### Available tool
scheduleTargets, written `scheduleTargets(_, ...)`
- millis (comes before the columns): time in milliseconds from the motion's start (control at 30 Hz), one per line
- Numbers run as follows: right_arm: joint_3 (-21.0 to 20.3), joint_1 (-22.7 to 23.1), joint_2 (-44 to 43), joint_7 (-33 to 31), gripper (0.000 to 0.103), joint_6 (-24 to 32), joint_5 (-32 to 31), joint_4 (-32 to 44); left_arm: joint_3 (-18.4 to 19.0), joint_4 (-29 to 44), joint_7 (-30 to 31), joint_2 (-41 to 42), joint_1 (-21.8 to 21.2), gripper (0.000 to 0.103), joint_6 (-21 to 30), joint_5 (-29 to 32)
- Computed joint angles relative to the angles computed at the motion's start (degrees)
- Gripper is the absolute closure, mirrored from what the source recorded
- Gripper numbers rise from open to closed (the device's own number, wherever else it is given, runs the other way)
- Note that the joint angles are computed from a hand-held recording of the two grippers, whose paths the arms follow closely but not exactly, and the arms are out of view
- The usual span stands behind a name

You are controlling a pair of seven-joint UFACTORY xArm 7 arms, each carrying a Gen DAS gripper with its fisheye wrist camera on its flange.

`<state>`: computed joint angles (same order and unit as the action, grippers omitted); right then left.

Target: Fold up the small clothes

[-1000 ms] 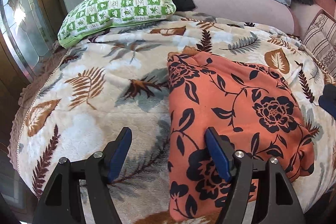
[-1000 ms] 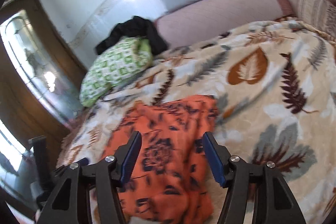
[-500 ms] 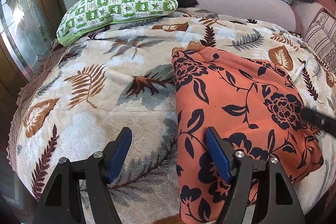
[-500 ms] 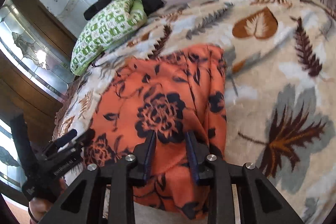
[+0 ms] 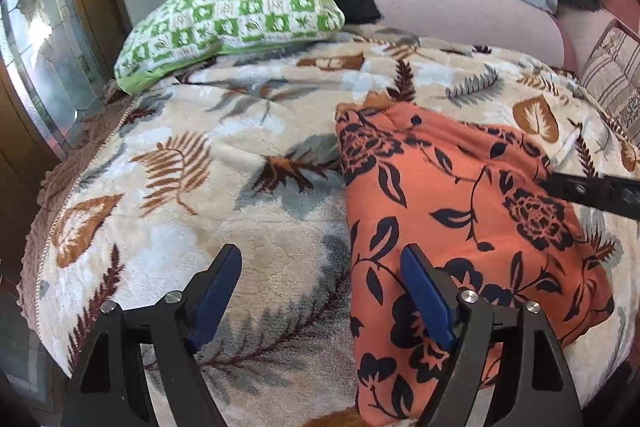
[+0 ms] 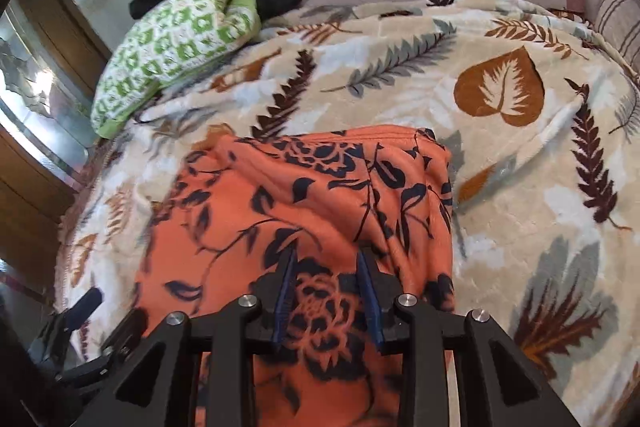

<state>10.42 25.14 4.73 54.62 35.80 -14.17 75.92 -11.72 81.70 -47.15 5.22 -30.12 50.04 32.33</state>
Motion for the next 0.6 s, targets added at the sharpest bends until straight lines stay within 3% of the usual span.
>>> scheduleTargets(133,2.3,0.8,-9.1,3.3,0.067,0.5,-6.1,-5.4,-0.8,-0.7,-5.7,-4.4,-0.5,0.021,1.5,4.6)
scheduleTargets(167,3.4,0.7,-11.1,4.7,0.06,1.2,-8.6,-6.3,-1.4,-1.0,-7.6,-5.8,-0.6,0.021,2.5,6.4)
scheduleTargets(200,4.8,0.4,-13.3,6.7,0.038,1.8,-11.2,-7.4,-2.1,-1.2,-8.5,-6.9,-0.4,0.021,3.2,7.4)
scheduleTargets(267,7.8,-0.8,-18.1,11.4,0.028,2.2,-16.3,-9.8,-3.6,-1.4,-10.4,-9.4,0.0,0.021,5.0,8.8)
scheduleTargets(600,15.6,-4.1,-28.0,10.6,0.028,7.6,-15.0,-11.2,-11.1,3.7,-10.5,-14.6,0.9,0.02,14.2,13.8)
